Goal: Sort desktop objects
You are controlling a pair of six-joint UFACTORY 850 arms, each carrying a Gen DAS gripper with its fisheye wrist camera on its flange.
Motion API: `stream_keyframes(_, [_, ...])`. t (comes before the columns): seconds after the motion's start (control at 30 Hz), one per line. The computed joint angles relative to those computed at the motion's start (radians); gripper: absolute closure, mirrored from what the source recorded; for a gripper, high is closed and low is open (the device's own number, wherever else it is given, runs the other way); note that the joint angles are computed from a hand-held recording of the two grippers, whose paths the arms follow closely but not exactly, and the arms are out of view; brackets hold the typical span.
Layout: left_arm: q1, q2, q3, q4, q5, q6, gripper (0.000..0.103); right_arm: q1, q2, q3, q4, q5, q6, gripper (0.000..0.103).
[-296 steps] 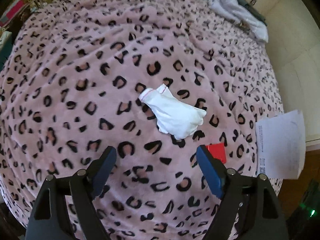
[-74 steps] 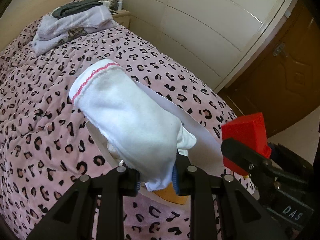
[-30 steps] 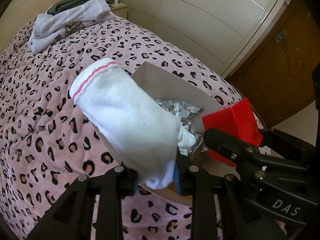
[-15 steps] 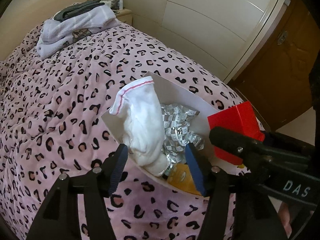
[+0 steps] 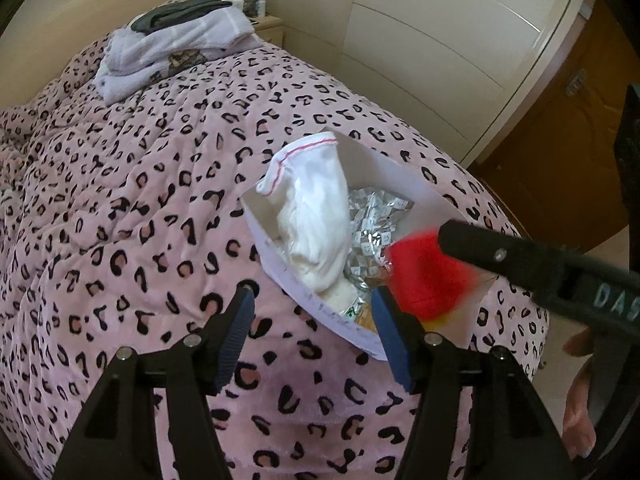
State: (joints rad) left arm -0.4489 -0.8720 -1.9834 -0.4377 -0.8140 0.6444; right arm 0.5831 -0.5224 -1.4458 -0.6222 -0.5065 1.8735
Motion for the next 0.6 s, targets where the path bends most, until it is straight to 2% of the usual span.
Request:
stream_keyframes(0.43, [0.000,0.050,0.043,-0.018,0.016,-0.022,0.041,0.019,0.000,-0.025,0.020,-0.048,-0.035,0.046])
stream_keyframes(0.6, [-0.006,0.074,0.065,-0.025,0.021,-0.021,0.041,0.038,0.011,-0.034,0.008,-0.103,-0.038,0.046])
